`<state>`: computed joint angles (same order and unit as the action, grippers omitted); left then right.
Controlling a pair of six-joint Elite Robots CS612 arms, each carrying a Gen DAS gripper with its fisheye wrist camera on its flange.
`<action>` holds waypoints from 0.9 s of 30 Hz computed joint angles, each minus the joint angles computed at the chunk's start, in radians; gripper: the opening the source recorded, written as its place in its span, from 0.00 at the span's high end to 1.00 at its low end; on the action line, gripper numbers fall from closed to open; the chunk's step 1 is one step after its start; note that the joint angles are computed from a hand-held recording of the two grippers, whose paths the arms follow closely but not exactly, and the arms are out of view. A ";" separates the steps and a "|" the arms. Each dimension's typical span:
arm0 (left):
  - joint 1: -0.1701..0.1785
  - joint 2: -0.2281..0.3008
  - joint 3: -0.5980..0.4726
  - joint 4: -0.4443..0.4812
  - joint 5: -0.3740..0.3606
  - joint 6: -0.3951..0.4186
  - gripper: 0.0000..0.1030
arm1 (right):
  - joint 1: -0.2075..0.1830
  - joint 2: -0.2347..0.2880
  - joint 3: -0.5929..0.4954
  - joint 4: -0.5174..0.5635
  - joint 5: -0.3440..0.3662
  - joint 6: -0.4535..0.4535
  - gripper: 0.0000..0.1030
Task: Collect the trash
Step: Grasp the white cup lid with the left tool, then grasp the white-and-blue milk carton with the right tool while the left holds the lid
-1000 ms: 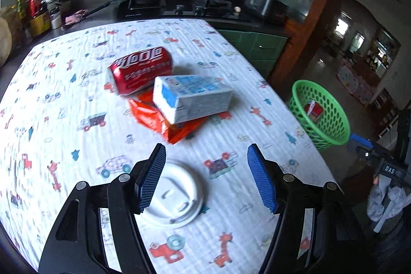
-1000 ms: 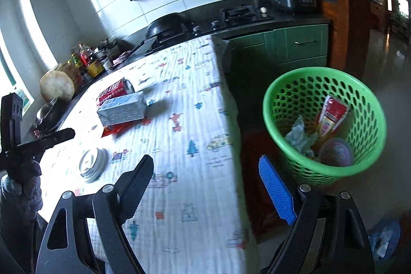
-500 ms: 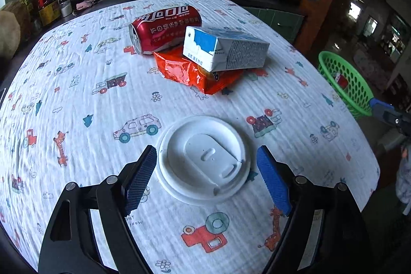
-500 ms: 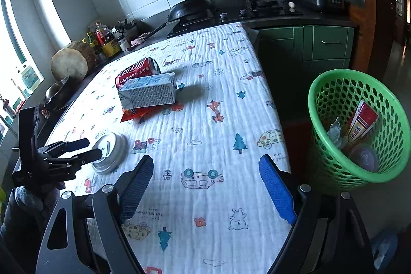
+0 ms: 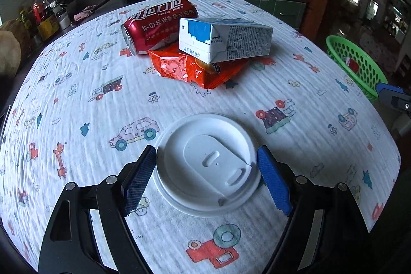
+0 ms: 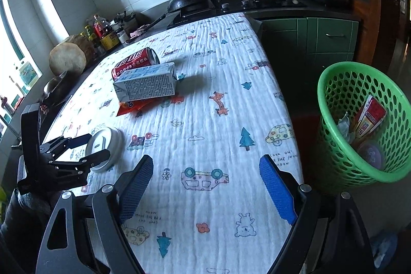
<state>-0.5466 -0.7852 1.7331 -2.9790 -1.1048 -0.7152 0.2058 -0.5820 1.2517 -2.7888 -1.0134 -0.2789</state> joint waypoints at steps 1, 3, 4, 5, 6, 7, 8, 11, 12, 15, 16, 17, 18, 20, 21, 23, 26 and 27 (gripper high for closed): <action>-0.001 0.001 0.000 -0.002 0.002 0.003 0.23 | 0.002 0.001 -0.002 0.003 0.000 -0.002 0.21; -0.002 0.000 0.002 -0.007 0.004 0.005 0.24 | 0.004 0.003 -0.007 0.011 0.000 -0.007 0.21; -0.003 0.000 0.003 -0.010 0.007 0.006 0.24 | 0.006 0.004 -0.010 0.016 -0.001 -0.010 0.21; -0.004 0.000 0.004 -0.010 0.010 0.007 0.24 | 0.008 0.005 -0.014 0.021 -0.002 -0.014 0.21; -0.005 -0.001 0.006 -0.012 0.013 0.007 0.24 | 0.010 0.007 -0.018 0.024 -0.003 -0.018 0.21; -0.005 -0.003 0.009 -0.017 0.013 0.007 0.24 | 0.012 0.008 -0.022 0.027 -0.005 -0.022 0.21; -0.005 -0.005 0.013 -0.023 0.014 0.006 0.24 | 0.014 0.010 -0.027 0.032 -0.007 -0.025 0.21; -0.006 -0.016 0.029 -0.050 0.016 -0.001 0.24 | 0.020 0.017 -0.047 0.051 -0.005 -0.033 0.21; -0.005 -0.020 0.037 -0.064 0.015 -0.006 0.24 | 0.022 0.019 -0.052 0.055 -0.006 -0.035 0.21; -0.005 -0.035 0.058 -0.094 0.021 -0.017 0.25 | 0.032 0.028 -0.078 0.079 -0.008 -0.047 0.21; -0.004 -0.040 0.065 -0.103 0.022 -0.020 0.25 | 0.036 0.032 -0.088 0.088 -0.007 -0.052 0.21; -0.004 -0.044 0.071 -0.111 0.024 -0.023 0.25 | 0.040 0.035 -0.097 0.096 -0.006 -0.057 0.21; -0.004 -0.049 0.080 -0.120 0.027 -0.027 0.25 | 0.044 0.038 -0.106 0.101 -0.006 -0.060 0.21; -0.003 -0.056 0.093 -0.135 0.032 -0.035 0.25 | 0.053 0.046 -0.126 0.115 -0.002 -0.067 0.20; -0.003 -0.059 0.098 -0.140 0.033 -0.038 0.25 | 0.057 0.050 -0.137 0.122 0.001 -0.068 0.19; -0.002 -0.066 0.112 -0.151 0.037 -0.049 0.25 | 0.068 0.059 -0.162 0.133 0.002 -0.075 0.16; 0.002 -0.074 0.129 -0.172 0.034 -0.059 0.25 | 0.085 0.073 -0.200 0.148 -0.004 -0.100 0.16; 0.005 -0.076 0.135 -0.180 0.030 -0.064 0.25 | 0.091 0.078 -0.215 0.158 -0.010 -0.115 0.16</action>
<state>-0.5419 -0.8609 1.8676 -3.1592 -1.0746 -0.7788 0.2969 -0.5036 1.0364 -2.6313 -1.0230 -0.3941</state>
